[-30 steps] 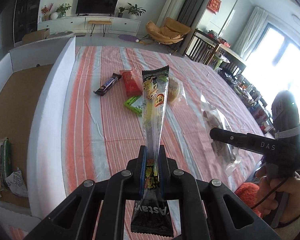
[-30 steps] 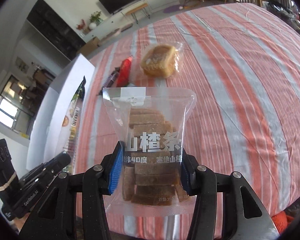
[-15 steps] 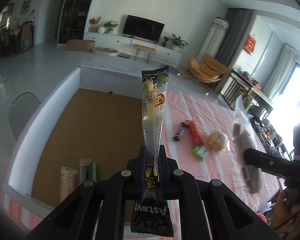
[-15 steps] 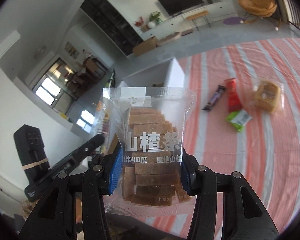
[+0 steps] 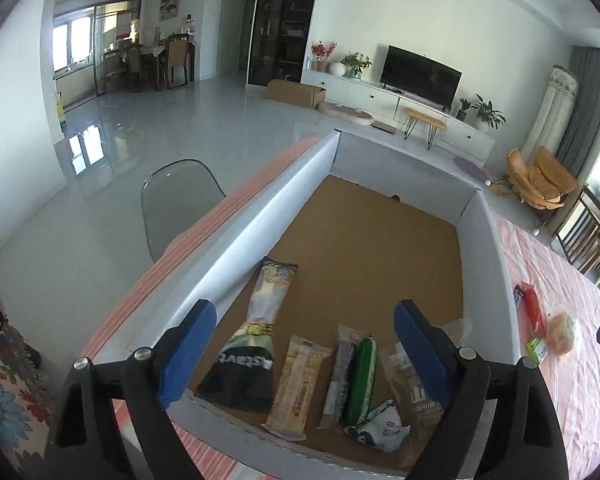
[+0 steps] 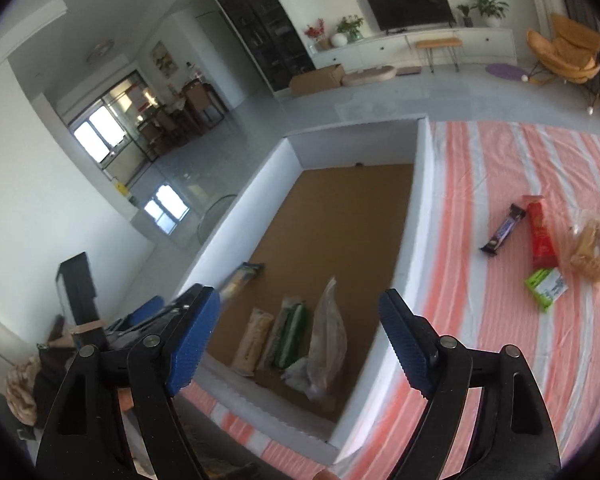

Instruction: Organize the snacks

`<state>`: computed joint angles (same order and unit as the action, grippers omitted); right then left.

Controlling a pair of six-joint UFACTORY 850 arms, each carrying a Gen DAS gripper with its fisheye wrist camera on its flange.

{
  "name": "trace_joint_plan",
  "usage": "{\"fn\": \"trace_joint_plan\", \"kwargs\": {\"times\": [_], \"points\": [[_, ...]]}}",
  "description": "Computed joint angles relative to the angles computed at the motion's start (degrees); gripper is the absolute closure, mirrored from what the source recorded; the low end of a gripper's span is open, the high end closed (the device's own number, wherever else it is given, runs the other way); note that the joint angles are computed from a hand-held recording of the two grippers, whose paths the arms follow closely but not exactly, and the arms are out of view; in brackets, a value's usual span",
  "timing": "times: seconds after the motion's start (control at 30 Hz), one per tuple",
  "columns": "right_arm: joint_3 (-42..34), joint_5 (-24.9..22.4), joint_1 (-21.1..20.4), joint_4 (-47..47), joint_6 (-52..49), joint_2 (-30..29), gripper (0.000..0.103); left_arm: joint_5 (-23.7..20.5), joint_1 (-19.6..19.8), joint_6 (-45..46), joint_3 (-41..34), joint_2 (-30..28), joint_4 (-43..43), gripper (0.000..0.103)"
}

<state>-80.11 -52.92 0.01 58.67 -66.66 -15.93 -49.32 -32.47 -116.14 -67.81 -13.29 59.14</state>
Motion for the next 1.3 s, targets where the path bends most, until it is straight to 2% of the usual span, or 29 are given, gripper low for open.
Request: {"fn": "trace_joint_plan", "kwargs": {"times": [0.1,0.23,0.3,0.37,0.43,0.5,0.53,0.6,0.67,0.77,0.8,0.87,1.0,1.03,1.3], "points": [[1.6,6.4,-3.3,0.4,-2.7,-0.2,0.019,2.3,-0.8,0.7,-2.2,-1.5,2.1,0.013],[5.0,21.6,-8.2,-2.8,-5.3,-2.1,0.019,7.2,-3.6,4.0,-8.8,-6.0,4.8,0.012],[5.5,26.8,-11.3,-5.0,-3.5,-4.2,0.019,10.8,-5.1,7.8,-13.2,-9.2,4.6,0.009],[5.7,31.5,-14.3,-7.2,-0.3,-6.1,0.019,14.9,-6.2,14.0,-18.7,-13.2,1.8,0.003],[5.5,34.9,-16.8,-9.2,3.2,-7.7,0.019,18.4,-6.8,23.6,-25.0,-18.1,-5.5,0.003],[4.8,37.3,-18.5,-9.8,5.3,-8.9,0.019,20.7,-7.3,34.2,-32.1,-24.0,-14.2,0.003],[4.8,38.4,-19.2,-8.9,5.1,-9.3,0.019,20.5,-7.7,39.1,-36.2,-27.2,-18.0,0.003],[3.7,37.5,-20.5,-9.0,8.4,-10.1,0.019,18.0,-8.3,48.5,-45.0,-34.6,-25.5,0.003],[3.6,36.4,-21.3,-3.9,5.1,-10.3,0.019,13.4,-8.7,55.1,-54.2,-42.0,-29.8,0.003],[3.5,37.5,-21.1,-6.5,8.0,-10.5,0.019,5.6,-9.2,58.0,-66.2,-50.7,-30.0,0.003],[2.9,37.1,-21.1,-9.3,10.9,-11.0,0.019,4.2,-9.2,58.0,-67.5,-51.7,-29.9,0.004],[2.0,37.0,-20.6,-16.0,18.0,-12.0,0.018,3.8,-8.9,58.0,-67.9,-52.4,-30.3,0.004],[3.0,40.9,-19.1,-24.9,25.1,-11.9,0.017,5.1,-9.3,54.6,-64.2,-51.0,-25.7,0.002],[3.0,40.7,-19.0,-24.1,24.5,-11.8,0.015,5.8,-9.4,53.7,-62.3,-50.0,-24.9,0.001],[3.4,41.1,-19.2,-21.8,22.1,-11.7,0.012,5.3,-9.3,54.0,-63.4,-50.6,-25.2,0.0]]}}
